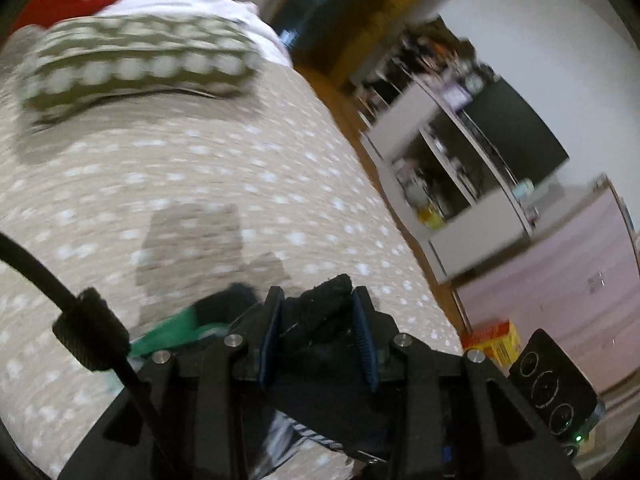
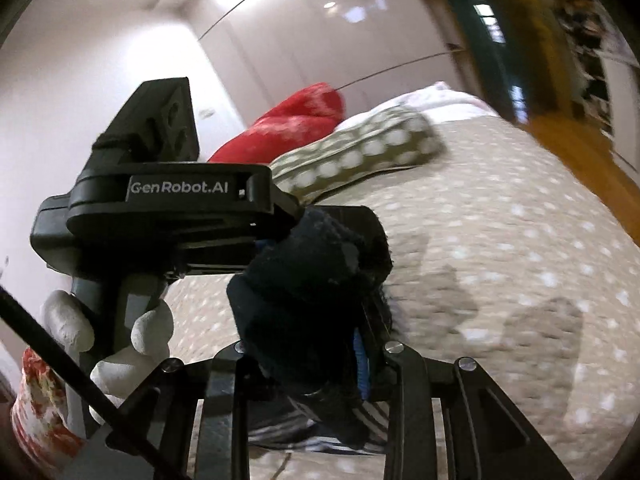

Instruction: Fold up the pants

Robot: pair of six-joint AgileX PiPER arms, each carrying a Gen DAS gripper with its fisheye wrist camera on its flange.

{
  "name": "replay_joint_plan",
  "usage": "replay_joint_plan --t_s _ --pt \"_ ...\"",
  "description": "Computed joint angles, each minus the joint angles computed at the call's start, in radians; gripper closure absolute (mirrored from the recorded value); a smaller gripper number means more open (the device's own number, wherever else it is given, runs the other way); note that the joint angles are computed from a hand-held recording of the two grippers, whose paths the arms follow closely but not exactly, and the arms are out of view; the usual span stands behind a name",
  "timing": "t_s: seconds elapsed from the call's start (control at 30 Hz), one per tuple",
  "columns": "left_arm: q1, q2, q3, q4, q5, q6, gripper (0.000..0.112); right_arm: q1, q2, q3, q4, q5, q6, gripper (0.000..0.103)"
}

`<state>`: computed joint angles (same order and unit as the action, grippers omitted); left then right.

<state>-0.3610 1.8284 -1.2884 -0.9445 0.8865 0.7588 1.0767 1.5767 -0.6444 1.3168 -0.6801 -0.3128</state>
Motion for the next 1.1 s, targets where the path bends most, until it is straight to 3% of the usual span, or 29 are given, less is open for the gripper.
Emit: replay_joint_plan --t_s 0.07,0.17,0.23,0.3,0.37,0.53,0.67,0.73,0.77,0.9,1.0,1.03,1.1 --pt "0.077 -0.037 0.076 -0.029 -0.012 0.058 0.076 -0.010 0.082 -0.083 -0.036 0.064 -0.016 0.071" --pt "0.183 -0.041 0.153 -0.066 -0.018 0.108 0.069 -0.023 0.205 -0.188 -0.068 0.163 -0.040 0.055" --pt "0.247 -0.030 0.187 -0.090 -0.008 0.130 0.068 -0.008 0.291 -0.277 0.038 0.213 -0.190 0.053" --pt "0.332 -0.018 0.215 -0.124 0.026 0.160 0.067 0.029 0.314 -0.312 0.162 0.179 -0.346 0.049" --pt "0.405 -0.025 0.245 -0.157 0.048 0.188 0.067 0.057 0.283 -0.290 0.181 0.169 -0.385 0.041" --pt "0.487 -0.098 0.302 -0.182 0.048 0.214 0.067 0.118 0.089 -0.079 0.061 0.111 -0.136 0.037" --pt "0.427 -0.194 0.347 -0.170 0.030 0.220 0.067 0.178 -0.030 0.022 0.184 -0.007 -0.128 0.038" --pt "0.383 -0.235 0.373 -0.164 0.015 0.226 0.067 0.149 -0.059 0.049 0.212 -0.001 -0.124 0.053" --pt "0.333 -0.263 0.388 -0.145 -0.020 0.214 0.067 0.144 -0.070 0.057 0.218 0.004 -0.120 0.060" --pt "0.132 -0.272 0.394 0.068 -0.237 0.044 0.067 0.115 -0.066 0.097 0.162 0.033 -0.030 0.060" --pt "0.080 -0.176 0.353 0.124 -0.256 0.016 0.061 0.137 -0.043 0.113 0.155 0.035 0.021 0.059" --pt "0.072 -0.153 0.343 0.134 -0.263 0.008 0.067 0.139 -0.034 0.117 0.149 0.032 0.039 0.059" --pt "0.095 -0.118 0.309 0.097 -0.209 0.058 0.094 0.136 -0.032 0.137 0.132 0.026 0.070 0.059"
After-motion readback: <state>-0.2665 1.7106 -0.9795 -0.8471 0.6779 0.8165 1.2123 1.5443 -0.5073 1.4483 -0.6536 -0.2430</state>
